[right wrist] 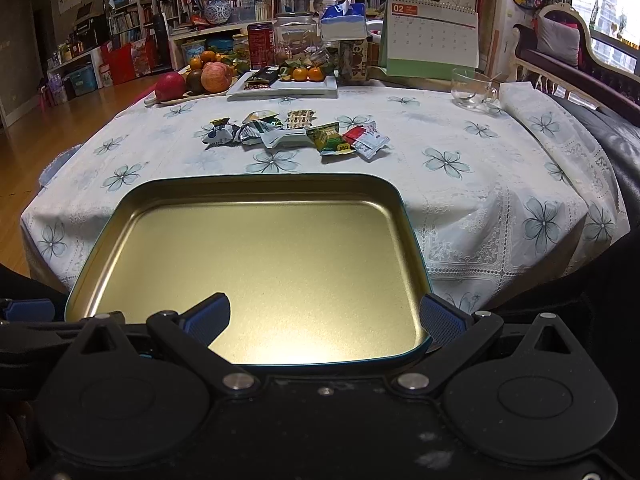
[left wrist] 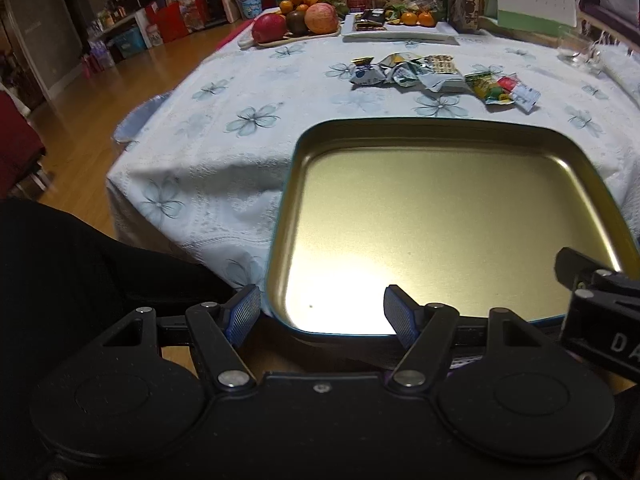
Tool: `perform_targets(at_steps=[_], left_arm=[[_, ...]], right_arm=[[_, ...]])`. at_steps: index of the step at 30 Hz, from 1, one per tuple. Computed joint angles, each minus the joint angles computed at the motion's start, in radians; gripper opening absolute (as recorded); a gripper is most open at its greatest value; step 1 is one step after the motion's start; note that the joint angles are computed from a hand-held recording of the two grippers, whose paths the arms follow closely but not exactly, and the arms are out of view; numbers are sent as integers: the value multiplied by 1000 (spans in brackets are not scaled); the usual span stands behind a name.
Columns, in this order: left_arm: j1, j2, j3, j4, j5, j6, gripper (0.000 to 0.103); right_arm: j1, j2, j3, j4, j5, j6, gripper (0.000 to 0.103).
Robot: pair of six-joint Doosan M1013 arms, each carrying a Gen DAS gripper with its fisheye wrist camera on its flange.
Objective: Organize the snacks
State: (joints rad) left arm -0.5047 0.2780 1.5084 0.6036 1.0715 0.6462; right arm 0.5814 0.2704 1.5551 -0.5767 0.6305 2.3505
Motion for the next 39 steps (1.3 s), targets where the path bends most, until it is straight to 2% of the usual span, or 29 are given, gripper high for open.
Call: perform_targets(at_steps=[2,4,7,13,17,20,26,28,31,36,37,39], left_arm=[[-18,9,-11,55,48,16,70],[-31,7,-8,103,53,27,70],[-24,0,-15,80,18,52,70],[44,3,-66,-41,-92,99,70],[92,34,-141,-91,-131,143,70],[124,80,-224,-123,-124,192,70],[175,201,-405,-193,-55,328,70],[194,238,-456,-228,-43,354,70],[224,289,-526,-308,-29,373,70],[259,392,-680,-419,64,405,66],[263,414,-711,-429,79,409,66],[270,446,-759,-446,102,425,66]], right_arm=[[-5,-3,-4,28,-3,-20,103],[-5,-6,-6,19,-3,-12,103],[-3,-7,-11,-22,-4,-4,103],[-25,25,-85,64,36,-173,101],[-43,68,-161,49,24,-214,100],[-73,119,-255,146,45,-293,100],[-141,260,-501,373,178,-356,100],[-146,307,-571,331,205,-317,100],[-161,388,-699,309,287,-332,101],[-189,530,-925,314,466,-325,99],[-194,568,-990,310,526,-319,99],[-205,627,-1092,323,607,-322,93]])
